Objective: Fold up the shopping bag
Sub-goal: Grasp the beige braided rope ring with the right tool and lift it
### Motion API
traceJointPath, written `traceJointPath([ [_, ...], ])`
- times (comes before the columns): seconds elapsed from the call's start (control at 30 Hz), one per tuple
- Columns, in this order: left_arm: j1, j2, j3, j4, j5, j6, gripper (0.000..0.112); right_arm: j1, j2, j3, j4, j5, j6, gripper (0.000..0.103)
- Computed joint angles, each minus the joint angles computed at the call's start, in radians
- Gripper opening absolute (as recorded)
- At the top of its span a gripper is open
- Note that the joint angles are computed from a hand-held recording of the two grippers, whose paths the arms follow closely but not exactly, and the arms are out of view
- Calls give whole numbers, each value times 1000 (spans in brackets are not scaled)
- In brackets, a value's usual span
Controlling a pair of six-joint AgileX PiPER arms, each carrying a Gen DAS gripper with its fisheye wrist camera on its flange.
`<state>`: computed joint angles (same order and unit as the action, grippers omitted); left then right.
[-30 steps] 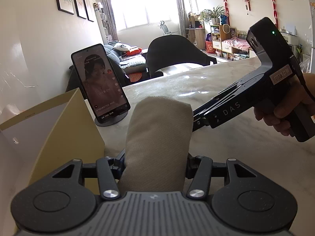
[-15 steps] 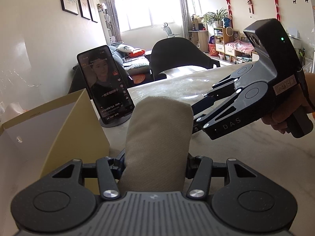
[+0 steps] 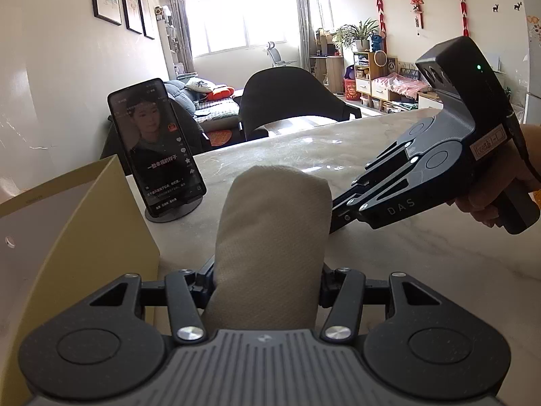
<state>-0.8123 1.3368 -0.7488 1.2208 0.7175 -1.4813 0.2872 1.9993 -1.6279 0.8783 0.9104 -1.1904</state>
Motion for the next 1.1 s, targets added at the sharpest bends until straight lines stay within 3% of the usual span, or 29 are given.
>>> traceJointPath([
  [0.13,19,-7,5,11,-70,-15,54,-46,-27,11,-39,68,31,15],
  [0.6,71,100,-59,109,-281,-57,54,-228,-172,203,-55,157,-9,18],
  [0.97,89,153,-99,247,-419,-171,54,-317,-242,275,-36,237,-38,22],
  [1.1,106,167,-97,324,-456,-251,54,-340,-263,296,-11,228,-44,29],
])
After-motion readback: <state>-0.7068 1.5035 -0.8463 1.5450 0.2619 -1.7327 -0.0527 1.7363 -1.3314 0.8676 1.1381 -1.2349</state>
